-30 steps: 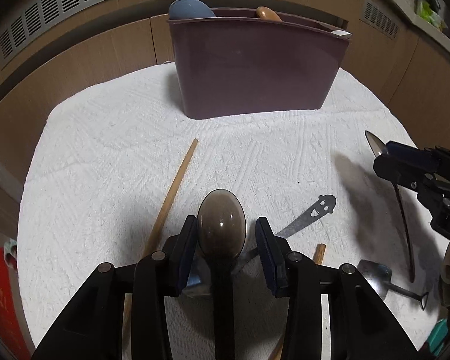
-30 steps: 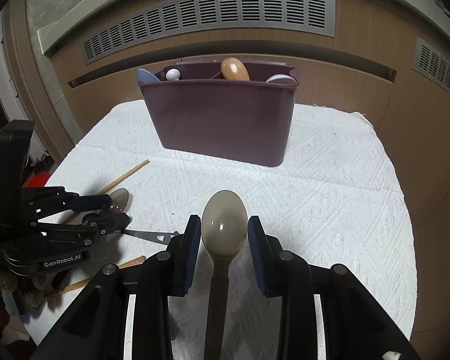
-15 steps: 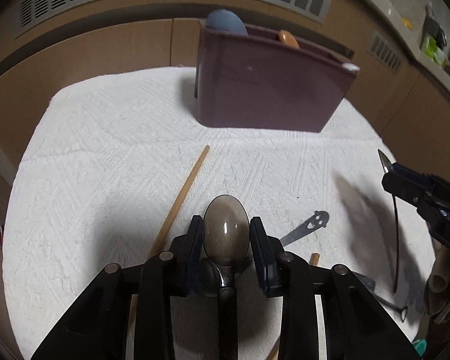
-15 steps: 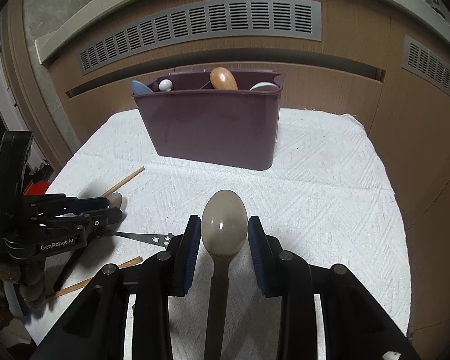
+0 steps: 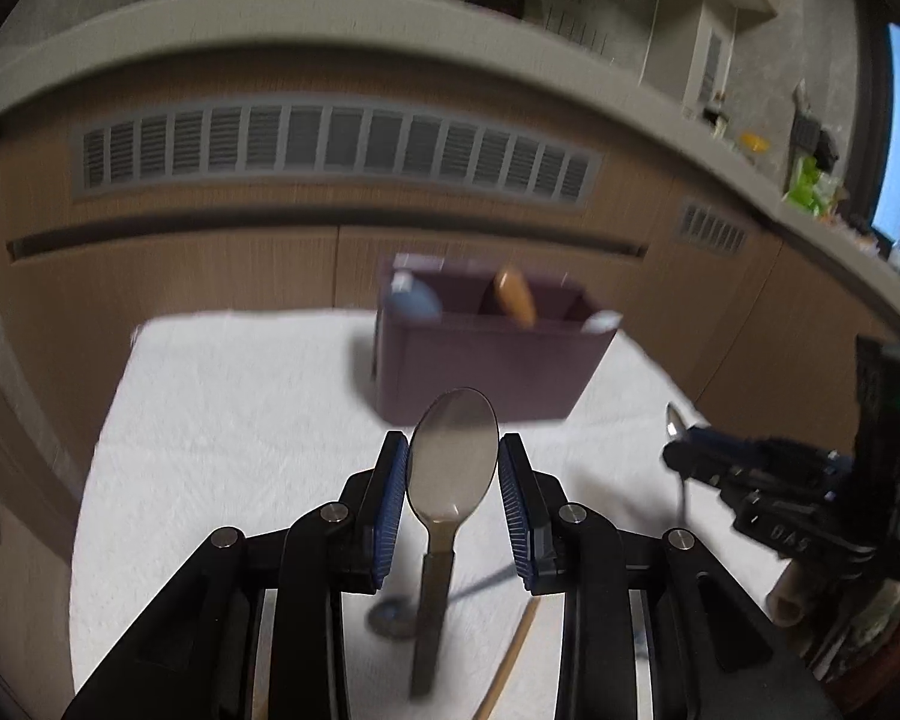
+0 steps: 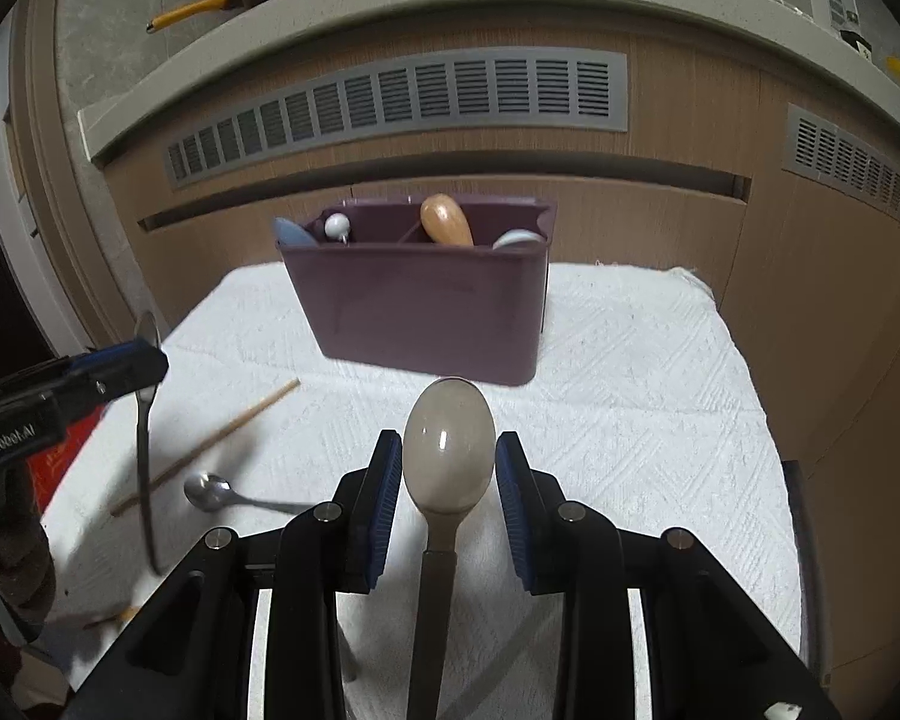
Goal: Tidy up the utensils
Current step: 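Open the left tool over the maroon caddy to drop its spoon, then grasp a wooden stick with the left tool while the right tool holds its spoon over the caddy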
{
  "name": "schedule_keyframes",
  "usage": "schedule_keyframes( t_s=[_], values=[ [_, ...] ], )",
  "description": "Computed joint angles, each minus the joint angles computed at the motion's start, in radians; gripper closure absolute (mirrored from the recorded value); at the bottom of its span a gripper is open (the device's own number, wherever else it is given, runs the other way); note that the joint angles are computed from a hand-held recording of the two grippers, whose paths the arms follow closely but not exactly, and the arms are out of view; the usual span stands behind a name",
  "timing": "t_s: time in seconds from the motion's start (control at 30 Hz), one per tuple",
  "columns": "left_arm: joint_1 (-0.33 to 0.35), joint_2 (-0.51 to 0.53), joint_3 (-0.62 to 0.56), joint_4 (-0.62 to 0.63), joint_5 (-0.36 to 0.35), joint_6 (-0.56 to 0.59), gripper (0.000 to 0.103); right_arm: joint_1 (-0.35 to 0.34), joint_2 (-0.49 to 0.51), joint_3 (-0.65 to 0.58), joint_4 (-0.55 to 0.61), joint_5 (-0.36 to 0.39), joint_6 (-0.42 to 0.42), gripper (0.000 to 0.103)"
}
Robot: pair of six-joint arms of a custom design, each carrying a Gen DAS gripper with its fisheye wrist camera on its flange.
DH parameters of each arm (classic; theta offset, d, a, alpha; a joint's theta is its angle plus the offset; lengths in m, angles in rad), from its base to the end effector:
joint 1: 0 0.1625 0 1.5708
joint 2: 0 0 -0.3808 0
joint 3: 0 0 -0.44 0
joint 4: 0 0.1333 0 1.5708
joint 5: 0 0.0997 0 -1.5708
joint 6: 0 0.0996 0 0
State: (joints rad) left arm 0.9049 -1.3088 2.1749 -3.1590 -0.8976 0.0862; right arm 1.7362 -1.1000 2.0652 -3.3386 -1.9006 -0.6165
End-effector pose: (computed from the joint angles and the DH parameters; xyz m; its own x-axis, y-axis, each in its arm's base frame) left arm -0.1614 -0.5217 0.2026 -0.8262 0.2091 -0.5230 0.5367 0.5742 -0.6182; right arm 0.1919 -0.5360 0.1463 -0.7265 -0.3359 0.5994 -0.6551 0.6019 -0.4567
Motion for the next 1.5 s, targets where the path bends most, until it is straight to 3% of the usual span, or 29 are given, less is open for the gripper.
schedule_keyframes(
  t_s=[0.03, 0.07, 0.1, 0.2, 0.37, 0.5, 0.57, 0.67, 0.8, 0.9, 1.03, 1.2, 1.3, 1.5],
  values=[
    [-0.009, -0.008, -0.018, -0.020, -0.030, 0.026, 0.072, 0.007, -0.010, -0.008, 0.002, 0.019, 0.001, 0.074],
    [-0.015, -0.010, -0.035, -0.036, -0.050, 0.047, 0.089, 0.020, -0.017, -0.018, -0.013, 0.037, -0.011, 0.074],
    [-0.026, -0.007, -0.062, -0.064, -0.067, 0.077, 0.093, 0.036, -0.022, -0.033, -0.036, 0.055, -0.031, 0.074],
    [-0.041, 0.029, -0.169, -0.117, -0.135, 0.165, 0.093, 0.095, -0.021, -0.123, -0.078, 0.118, -0.077, 0.074],
    [-0.037, 0.096, -0.304, -0.143, -0.181, 0.257, 0.093, 0.149, 0.022, -0.285, -0.028, 0.136, -0.097, 0.074],
    [0.002, 0.122, -0.339, -0.085, -0.166, 0.245, 0.093, 0.162, 0.092, -0.368, -0.019, 0.076, -0.164, 0.075],
    [0.030, 0.139, -0.353, -0.039, -0.153, 0.199, 0.093, 0.161, 0.106, -0.377, -0.006, 0.058, -0.157, 0.075],
    [0.083, 0.139, -0.341, 0.063, -0.156, 0.097, 0.091, 0.142, 0.101, -0.371, 0.042, 0.069, -0.132, 0.075],
    [0.149, 0.135, -0.327, 0.300, -0.159, -0.005, 0.076, 0.129, 0.085, -0.325, 0.062, 0.069, -0.140, 0.075],
    [0.180, 0.146, -0.331, 0.467, -0.175, -0.044, 0.076, 0.125, 0.075, -0.293, 0.078, 0.065, -0.144, 0.075],
    [0.182, 0.114, -0.265, 0.501, -0.156, -0.058, 0.076, 0.113, 0.042, -0.241, 0.086, 0.075, -0.138, 0.075],
    [0.165, 0.055, -0.178, 0.572, -0.163, 0.002, 0.075, 0.101, 0.020, -0.201, 0.104, 0.058, -0.138, 0.075],
    [0.150, -0.004, -0.118, 0.574, -0.145, -0.062, 0.075, 0.093, 0.001, -0.173, 0.101, 0.060, -0.123, 0.075],
    [0.135, -0.119, -0.006, 0.627, -0.267, -0.127, 0.075, 0.078, -0.023, -0.134, 0.085, 0.054, -0.114, 0.075]
  ],
)
